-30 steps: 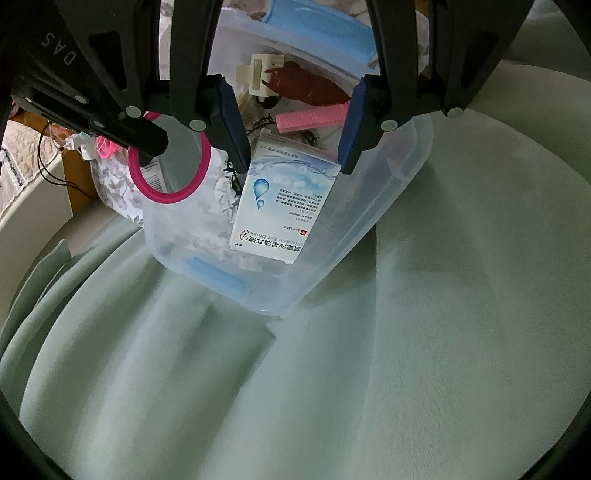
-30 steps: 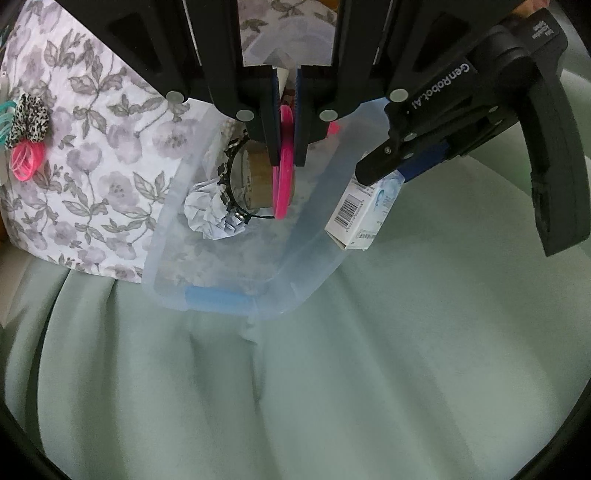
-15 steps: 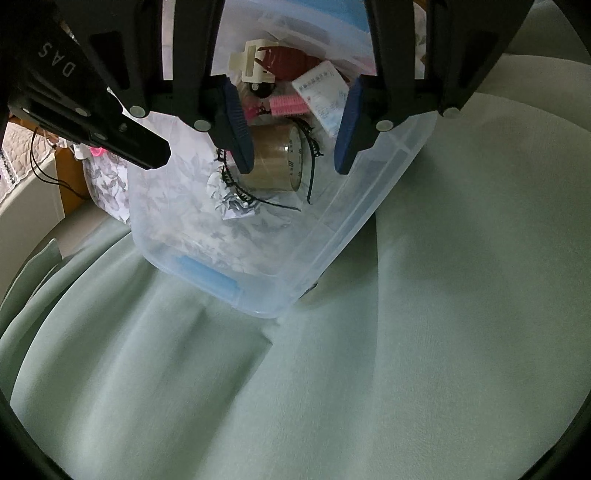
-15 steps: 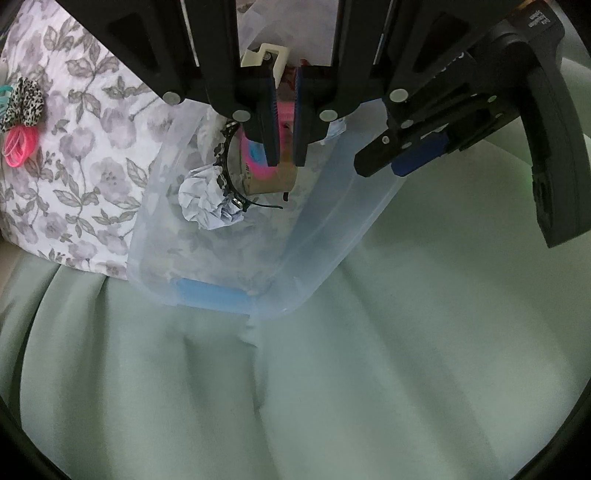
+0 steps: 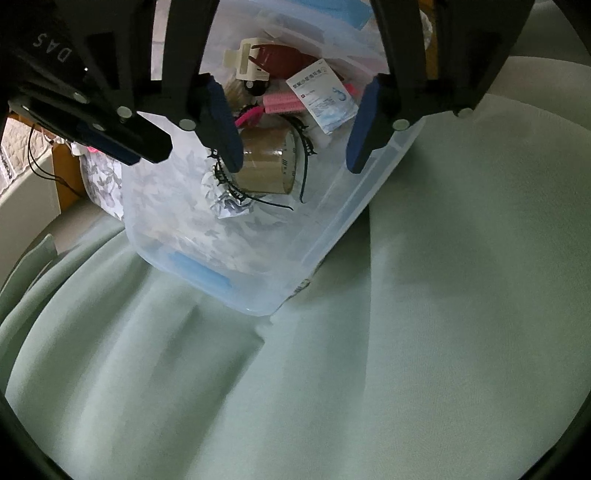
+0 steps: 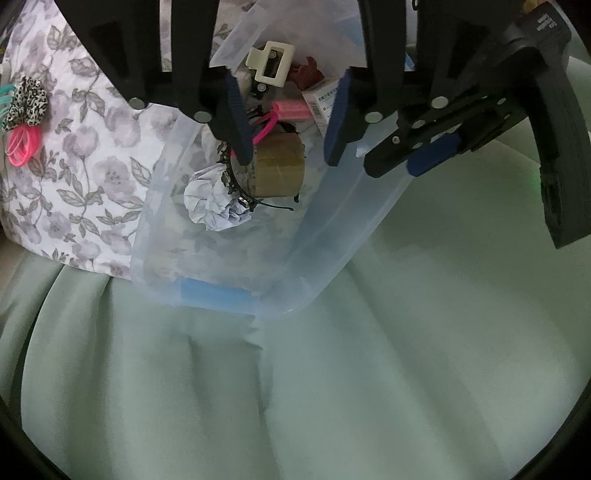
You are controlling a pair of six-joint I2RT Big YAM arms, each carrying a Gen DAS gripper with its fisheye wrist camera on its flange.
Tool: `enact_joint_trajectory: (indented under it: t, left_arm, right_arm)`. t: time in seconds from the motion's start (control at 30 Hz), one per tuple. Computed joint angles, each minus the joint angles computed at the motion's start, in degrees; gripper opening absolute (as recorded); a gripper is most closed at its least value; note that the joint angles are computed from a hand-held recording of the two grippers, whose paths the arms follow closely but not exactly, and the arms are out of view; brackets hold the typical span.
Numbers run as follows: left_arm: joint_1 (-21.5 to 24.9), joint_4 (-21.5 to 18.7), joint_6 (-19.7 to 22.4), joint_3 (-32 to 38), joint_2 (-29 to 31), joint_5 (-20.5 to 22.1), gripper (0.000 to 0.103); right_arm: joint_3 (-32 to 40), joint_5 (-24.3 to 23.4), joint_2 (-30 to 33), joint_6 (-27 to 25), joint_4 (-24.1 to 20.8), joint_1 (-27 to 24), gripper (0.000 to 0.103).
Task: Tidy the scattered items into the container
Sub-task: 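Open the left tool dropping the ear-drop box while the right tool releases the pink mirror into the container, then move both tools away from the container toward the scrunchie and hair-tie bundles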
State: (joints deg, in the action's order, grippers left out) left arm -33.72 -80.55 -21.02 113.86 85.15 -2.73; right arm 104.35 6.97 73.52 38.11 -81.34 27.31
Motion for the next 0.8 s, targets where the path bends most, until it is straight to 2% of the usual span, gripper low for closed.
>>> enact_joint_trajectory:
  t: [0.27,0.43,0.57,0.8]
  left_arm:
    - [0.27,-0.14,-0.94,-0.13,-0.53,0.54,0.063]
    - [0.79,0.37,-1.98,-0.6,-1.2,2.1,0.064]
    - [0.83,1.15,-2.46,-1.0,-2.05,1.57,0.076]
    - [0.42,2.3,-3.42,-1.16,-3.1,3.64,0.076]
  right_arm:
    - [-0.92,0.15,-0.74,-0.15,1.12,0.05,0.064]
    - [-1.34,0.64,-1.25,0.29,1.01,0.15,0.066]
    - [-2.04,1.33,-1.92,1.01,1.3,0.31,0.079]
    - [-3.04,2.8,-3.77,1.59,2.29,1.22,0.083]
